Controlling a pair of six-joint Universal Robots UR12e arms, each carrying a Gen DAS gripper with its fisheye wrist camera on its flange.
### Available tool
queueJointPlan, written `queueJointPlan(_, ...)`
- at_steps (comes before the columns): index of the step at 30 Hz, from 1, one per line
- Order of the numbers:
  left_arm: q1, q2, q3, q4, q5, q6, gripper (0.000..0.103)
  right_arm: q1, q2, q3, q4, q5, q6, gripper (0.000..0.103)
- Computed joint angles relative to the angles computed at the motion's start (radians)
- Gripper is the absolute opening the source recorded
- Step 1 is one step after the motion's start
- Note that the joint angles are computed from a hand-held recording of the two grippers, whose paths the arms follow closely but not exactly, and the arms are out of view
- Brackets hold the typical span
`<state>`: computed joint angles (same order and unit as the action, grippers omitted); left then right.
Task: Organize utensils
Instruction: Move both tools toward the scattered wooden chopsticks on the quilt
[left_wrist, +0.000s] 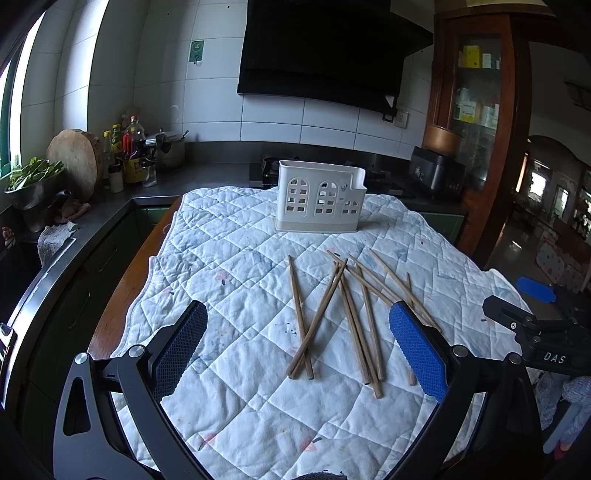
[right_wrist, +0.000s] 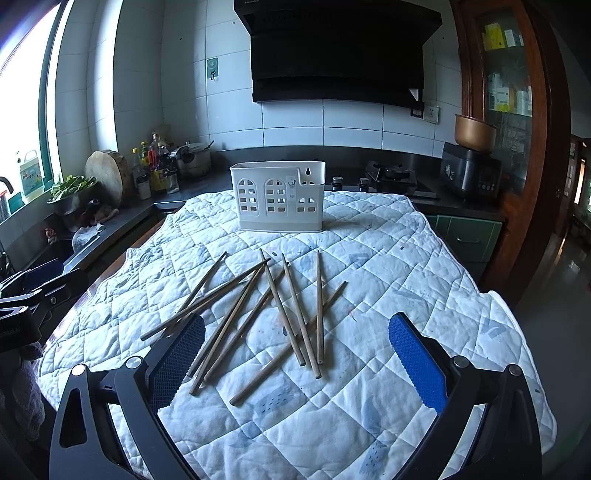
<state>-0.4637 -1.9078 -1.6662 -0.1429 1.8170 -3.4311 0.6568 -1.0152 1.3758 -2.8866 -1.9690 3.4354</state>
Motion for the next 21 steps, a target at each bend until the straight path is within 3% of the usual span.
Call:
queueJointPlan(11, -0.002, -0.007, -0.002, 0.035, 0.003, 0.003, 0.098, -0.002, 0.002, 0.002, 0.000, 0.007, -0.004, 0.096)
queueJointPlan(17, 0.000, -0.020, 0.021, -0.034, 0.009, 0.024, 0.098, -0.009, 0.007, 0.002, 0.011, 0.022, -0.014, 0.096)
queueJointPlan(21, 0.010, -0.030, 0.027, -0.061, -0.032, -0.011, 0.097, -0.014, 0.011, 0.000, 0.022, 0.032, -0.015, 0.096)
